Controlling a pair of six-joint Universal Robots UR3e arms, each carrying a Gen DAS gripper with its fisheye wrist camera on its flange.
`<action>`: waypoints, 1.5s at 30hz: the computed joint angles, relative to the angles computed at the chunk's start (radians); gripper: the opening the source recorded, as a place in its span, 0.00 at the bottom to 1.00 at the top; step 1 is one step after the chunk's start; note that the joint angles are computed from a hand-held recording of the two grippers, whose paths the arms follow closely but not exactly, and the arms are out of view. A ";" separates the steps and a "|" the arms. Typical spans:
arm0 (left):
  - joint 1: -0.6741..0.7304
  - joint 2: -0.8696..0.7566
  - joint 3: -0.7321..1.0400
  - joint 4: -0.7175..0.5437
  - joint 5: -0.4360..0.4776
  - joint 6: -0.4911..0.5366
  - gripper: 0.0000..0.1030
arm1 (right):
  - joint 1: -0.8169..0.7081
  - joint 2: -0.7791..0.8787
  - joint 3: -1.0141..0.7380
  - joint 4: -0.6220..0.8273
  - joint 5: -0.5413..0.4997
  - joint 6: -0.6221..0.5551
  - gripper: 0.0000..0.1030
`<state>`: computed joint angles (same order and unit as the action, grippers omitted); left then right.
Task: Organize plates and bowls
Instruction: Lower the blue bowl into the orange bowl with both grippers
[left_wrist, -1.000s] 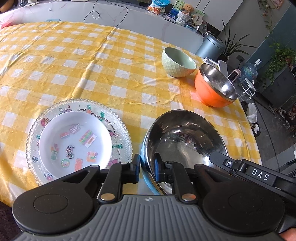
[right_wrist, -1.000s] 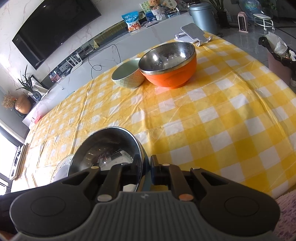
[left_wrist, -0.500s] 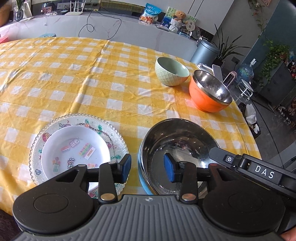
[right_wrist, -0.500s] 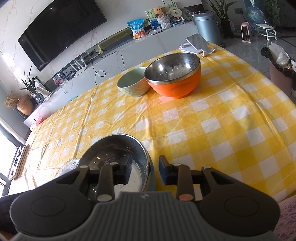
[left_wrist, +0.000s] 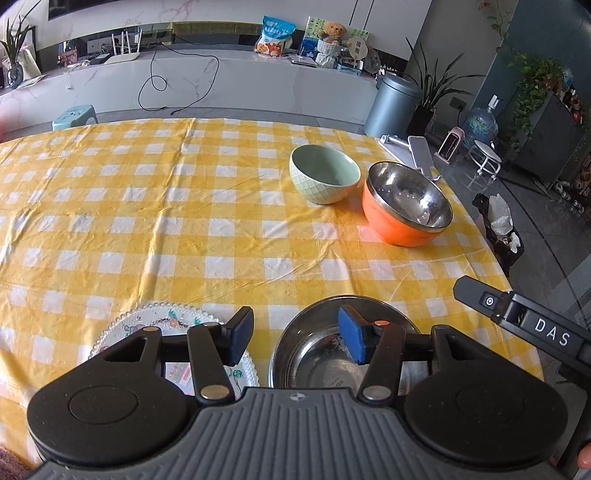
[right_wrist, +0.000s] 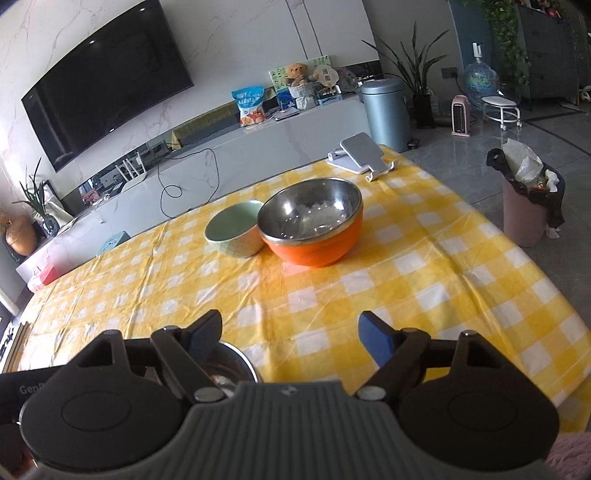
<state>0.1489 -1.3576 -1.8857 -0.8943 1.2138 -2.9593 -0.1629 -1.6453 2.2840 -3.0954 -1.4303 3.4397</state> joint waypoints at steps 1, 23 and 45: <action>-0.016 -0.031 0.046 -0.025 0.011 -0.007 0.60 | -0.007 0.017 -0.029 0.019 -0.010 0.012 0.78; -0.309 -0.802 0.898 -0.090 0.145 -0.287 0.53 | -0.118 0.495 -0.656 0.328 -0.014 0.036 0.42; -0.379 -0.934 1.055 -0.141 0.235 -0.277 0.15 | -0.123 0.560 -0.739 0.418 0.053 0.052 0.14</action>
